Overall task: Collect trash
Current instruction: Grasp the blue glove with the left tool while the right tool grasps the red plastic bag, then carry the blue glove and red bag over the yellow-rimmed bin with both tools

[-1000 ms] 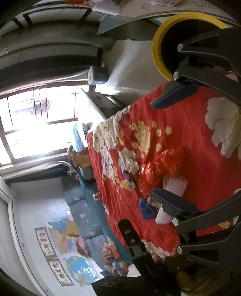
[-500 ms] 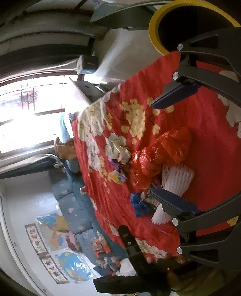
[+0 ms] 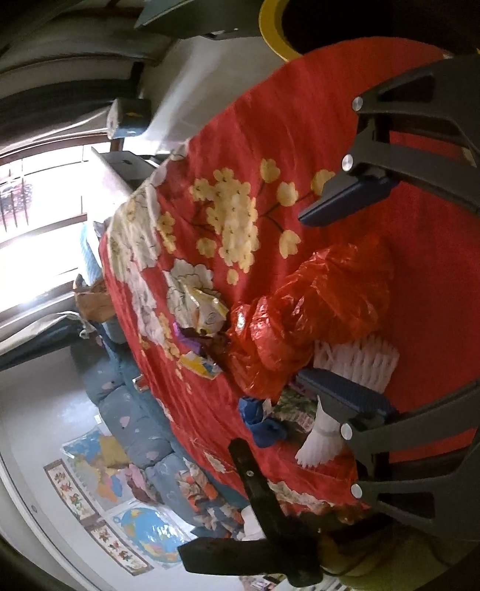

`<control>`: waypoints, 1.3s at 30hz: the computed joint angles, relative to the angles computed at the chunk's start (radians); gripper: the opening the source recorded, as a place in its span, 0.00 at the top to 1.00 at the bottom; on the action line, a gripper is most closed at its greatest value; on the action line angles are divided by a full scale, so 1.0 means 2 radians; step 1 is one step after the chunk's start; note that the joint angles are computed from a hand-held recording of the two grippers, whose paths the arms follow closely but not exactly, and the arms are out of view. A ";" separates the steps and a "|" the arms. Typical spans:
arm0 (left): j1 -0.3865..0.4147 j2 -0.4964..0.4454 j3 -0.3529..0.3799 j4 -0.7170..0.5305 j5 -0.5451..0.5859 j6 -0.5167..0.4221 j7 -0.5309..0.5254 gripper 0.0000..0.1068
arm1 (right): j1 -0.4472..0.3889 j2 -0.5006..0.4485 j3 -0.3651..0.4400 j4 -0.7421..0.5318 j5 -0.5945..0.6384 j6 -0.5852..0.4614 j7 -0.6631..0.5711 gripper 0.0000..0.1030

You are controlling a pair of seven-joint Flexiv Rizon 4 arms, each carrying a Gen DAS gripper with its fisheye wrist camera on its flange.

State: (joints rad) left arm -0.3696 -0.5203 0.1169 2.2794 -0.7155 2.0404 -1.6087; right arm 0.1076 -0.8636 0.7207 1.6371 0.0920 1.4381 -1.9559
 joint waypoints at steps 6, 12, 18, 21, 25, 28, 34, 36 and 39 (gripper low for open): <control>-0.008 -0.011 0.023 -0.021 0.002 -0.052 0.017 0.33 | -0.007 -0.002 0.007 0.003 0.003 -0.014 -0.018 0.60; 0.001 -0.017 0.033 -0.032 0.036 -0.082 0.002 0.56 | -0.020 0.006 0.018 0.022 0.013 0.004 -0.037 0.78; 0.019 -0.019 0.023 -0.031 0.076 -0.075 -0.027 0.87 | -0.044 0.010 0.037 0.037 0.012 0.019 -0.040 0.82; 0.033 -0.015 0.009 -0.023 0.096 -0.047 -0.045 0.89 | -0.058 0.012 0.049 0.046 0.008 0.028 -0.043 0.85; 0.021 -0.009 0.014 -0.015 0.085 -0.013 -0.053 0.90 | -0.076 0.010 0.065 0.053 -0.002 0.034 -0.042 0.87; 0.013 -0.001 0.011 -0.009 0.071 0.014 -0.049 0.90 | -0.086 0.010 0.072 0.061 -0.009 0.042 -0.037 0.88; 0.013 0.011 -0.012 -0.002 0.052 0.055 -0.036 0.91 | -0.108 0.008 0.090 0.077 -0.037 0.066 -0.021 0.89; 0.008 0.013 -0.019 -0.003 0.045 0.064 -0.028 0.91 | -0.116 0.007 0.097 0.083 -0.048 0.072 -0.014 0.90; 0.008 0.016 -0.031 -0.003 0.042 0.076 -0.021 0.91 | -0.125 0.007 0.103 0.091 -0.066 0.079 -0.003 0.90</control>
State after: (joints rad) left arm -0.3534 -0.4889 0.0555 2.2732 -0.6312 2.1922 -1.6511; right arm -0.1414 -0.8502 0.9273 1.8184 -0.0410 1.5968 -1.9618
